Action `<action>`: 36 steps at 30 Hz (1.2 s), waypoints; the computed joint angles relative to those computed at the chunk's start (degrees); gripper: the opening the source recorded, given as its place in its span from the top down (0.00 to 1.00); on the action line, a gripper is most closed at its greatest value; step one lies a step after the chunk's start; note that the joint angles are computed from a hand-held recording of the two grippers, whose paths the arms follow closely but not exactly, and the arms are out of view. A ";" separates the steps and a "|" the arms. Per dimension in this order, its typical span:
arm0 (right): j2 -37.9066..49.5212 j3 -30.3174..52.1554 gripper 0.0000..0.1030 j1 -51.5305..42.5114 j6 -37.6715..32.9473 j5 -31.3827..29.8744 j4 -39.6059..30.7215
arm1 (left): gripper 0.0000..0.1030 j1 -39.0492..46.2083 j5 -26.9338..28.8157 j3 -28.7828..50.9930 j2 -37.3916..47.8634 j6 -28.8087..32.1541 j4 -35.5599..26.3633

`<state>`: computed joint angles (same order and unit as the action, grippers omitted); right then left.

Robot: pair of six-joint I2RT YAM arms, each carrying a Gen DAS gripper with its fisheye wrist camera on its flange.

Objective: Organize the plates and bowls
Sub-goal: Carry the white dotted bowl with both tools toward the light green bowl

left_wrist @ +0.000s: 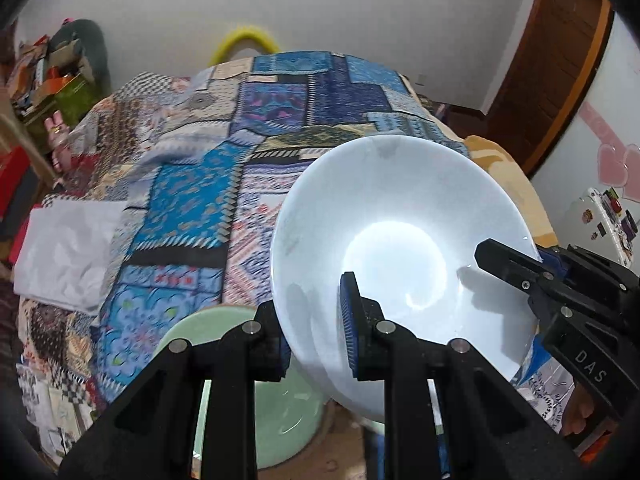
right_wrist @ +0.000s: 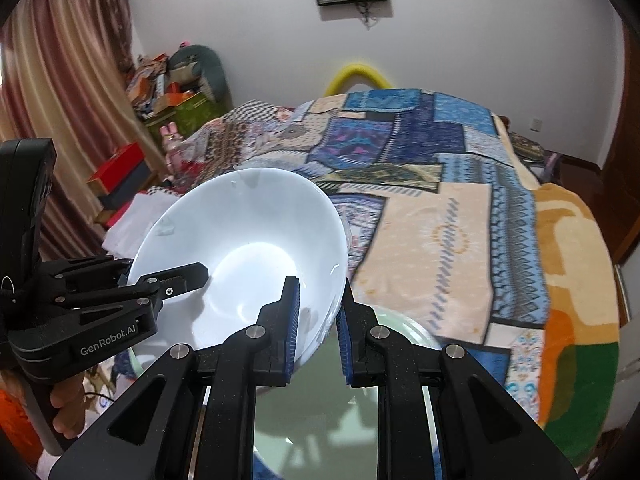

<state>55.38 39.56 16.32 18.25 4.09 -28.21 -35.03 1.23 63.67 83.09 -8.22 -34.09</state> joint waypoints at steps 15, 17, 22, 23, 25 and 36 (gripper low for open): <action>10.91 0.80 0.84 15.29 8.28 4.39 7.23 | 0.80 15.28 6.01 -11.45 -7.65 5.56 0.80; 12.34 0.85 0.84 16.26 8.93 4.28 8.04 | 0.80 16.68 6.51 -12.13 -7.67 6.12 0.94; 16.02 0.68 0.84 18.20 10.63 3.61 10.43 | 0.80 19.98 7.51 -14.56 -7.14 7.87 1.90; 16.72 0.67 0.84 18.42 10.83 3.42 10.78 | 0.80 20.53 7.65 -15.03 -6.81 8.19 2.24; 17.98 0.71 0.84 18.89 11.35 3.16 11.36 | 0.80 21.34 7.96 -15.68 -6.29 8.53 2.68; 20.88 -0.10 0.84 18.46 12.31 1.32 12.35 | 0.80 22.50 9.07 -17.04 -2.78 9.79 4.64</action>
<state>76.27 39.46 34.78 30.56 5.40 -15.85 -12.53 10.30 46.63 80.32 1.57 -29.45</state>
